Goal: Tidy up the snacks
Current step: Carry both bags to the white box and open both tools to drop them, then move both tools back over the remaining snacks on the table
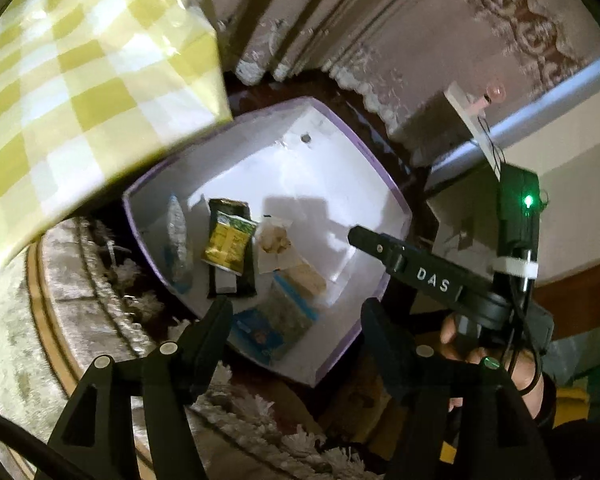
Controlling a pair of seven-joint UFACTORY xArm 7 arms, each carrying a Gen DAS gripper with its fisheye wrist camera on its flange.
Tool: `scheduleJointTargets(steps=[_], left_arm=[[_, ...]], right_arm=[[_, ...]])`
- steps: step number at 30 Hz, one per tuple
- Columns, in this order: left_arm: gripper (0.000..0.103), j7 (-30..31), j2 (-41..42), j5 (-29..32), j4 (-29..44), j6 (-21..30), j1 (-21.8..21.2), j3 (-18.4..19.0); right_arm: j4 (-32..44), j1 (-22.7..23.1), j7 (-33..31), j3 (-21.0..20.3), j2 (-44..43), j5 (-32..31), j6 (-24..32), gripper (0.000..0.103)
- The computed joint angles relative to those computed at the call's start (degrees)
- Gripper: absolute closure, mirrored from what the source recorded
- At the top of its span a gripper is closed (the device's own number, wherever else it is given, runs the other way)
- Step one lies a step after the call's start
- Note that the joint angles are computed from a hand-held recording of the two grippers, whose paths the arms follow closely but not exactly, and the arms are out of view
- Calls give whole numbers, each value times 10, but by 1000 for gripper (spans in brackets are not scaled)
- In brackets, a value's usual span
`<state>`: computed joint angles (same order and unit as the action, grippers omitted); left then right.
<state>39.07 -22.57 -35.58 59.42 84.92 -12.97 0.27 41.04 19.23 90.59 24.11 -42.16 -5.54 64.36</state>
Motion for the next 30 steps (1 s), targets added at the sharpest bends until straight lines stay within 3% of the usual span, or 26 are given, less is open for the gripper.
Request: scheduleJointTargets(steps=[15, 20, 30], left_arm=[[36, -19, -15, -8, -7, -84, 63, 58], [36, -26, -10, -6, -3, -113, 99, 83], [36, -41, 40, 14, 33, -176, 172, 119]], right_arm=[[114, -4, -42, 8, 152, -64, -83, 52], [170, 11, -52, 6, 225, -98, -111, 51], [276, 60, -72, -23, 335, -157, -107, 47]])
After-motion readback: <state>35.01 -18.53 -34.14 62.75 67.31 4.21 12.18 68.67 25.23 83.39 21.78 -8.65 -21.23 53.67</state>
